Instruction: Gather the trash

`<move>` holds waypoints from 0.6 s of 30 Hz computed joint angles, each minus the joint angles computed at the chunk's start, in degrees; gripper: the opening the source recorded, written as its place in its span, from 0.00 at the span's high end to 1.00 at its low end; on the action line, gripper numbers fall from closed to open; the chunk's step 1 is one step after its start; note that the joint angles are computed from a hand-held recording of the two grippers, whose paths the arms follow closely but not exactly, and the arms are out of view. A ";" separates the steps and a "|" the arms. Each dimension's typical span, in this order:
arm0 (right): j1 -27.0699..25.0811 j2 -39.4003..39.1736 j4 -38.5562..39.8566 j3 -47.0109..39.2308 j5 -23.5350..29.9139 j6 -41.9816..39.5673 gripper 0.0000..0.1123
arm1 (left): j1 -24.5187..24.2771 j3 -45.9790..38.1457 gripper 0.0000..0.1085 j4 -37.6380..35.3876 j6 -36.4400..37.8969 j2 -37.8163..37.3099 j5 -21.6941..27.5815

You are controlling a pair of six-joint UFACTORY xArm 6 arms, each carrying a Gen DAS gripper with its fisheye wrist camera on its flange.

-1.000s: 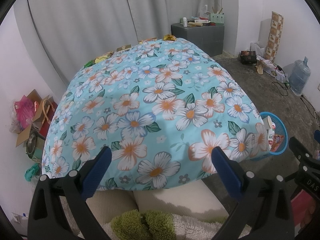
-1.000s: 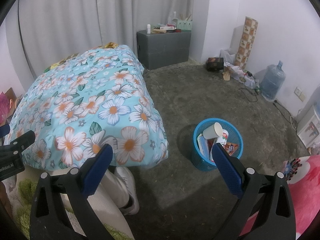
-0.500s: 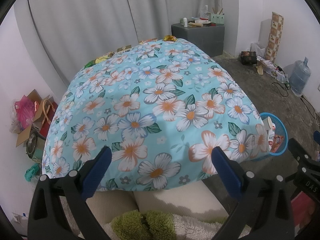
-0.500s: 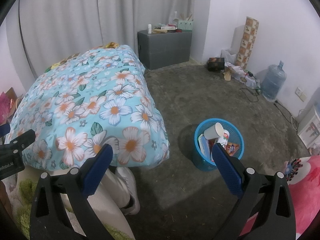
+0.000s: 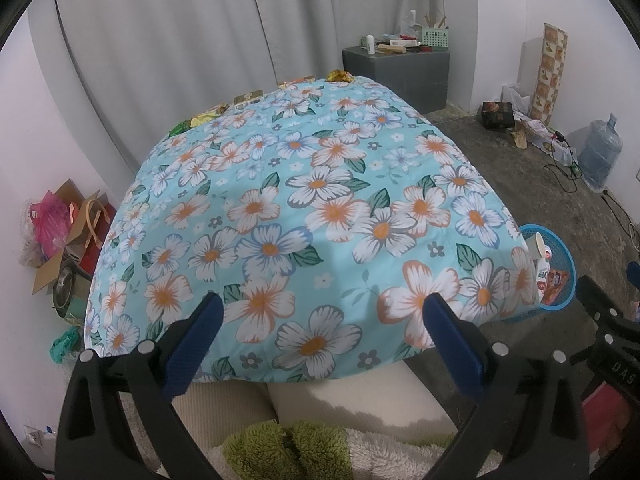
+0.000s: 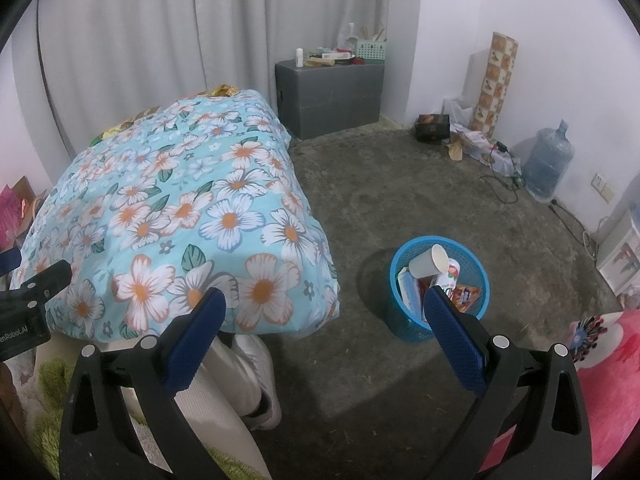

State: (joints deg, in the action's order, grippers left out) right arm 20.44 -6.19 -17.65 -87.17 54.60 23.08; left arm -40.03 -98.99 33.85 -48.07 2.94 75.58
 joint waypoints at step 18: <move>-0.18 -0.23 0.31 0.20 -0.01 -0.15 0.15 | -0.15 -0.52 0.10 -0.05 0.00 0.33 0.32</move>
State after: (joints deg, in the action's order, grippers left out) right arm 20.26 -6.42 -17.34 -86.97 54.60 22.93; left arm -40.18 -99.51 33.80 -48.07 3.28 75.89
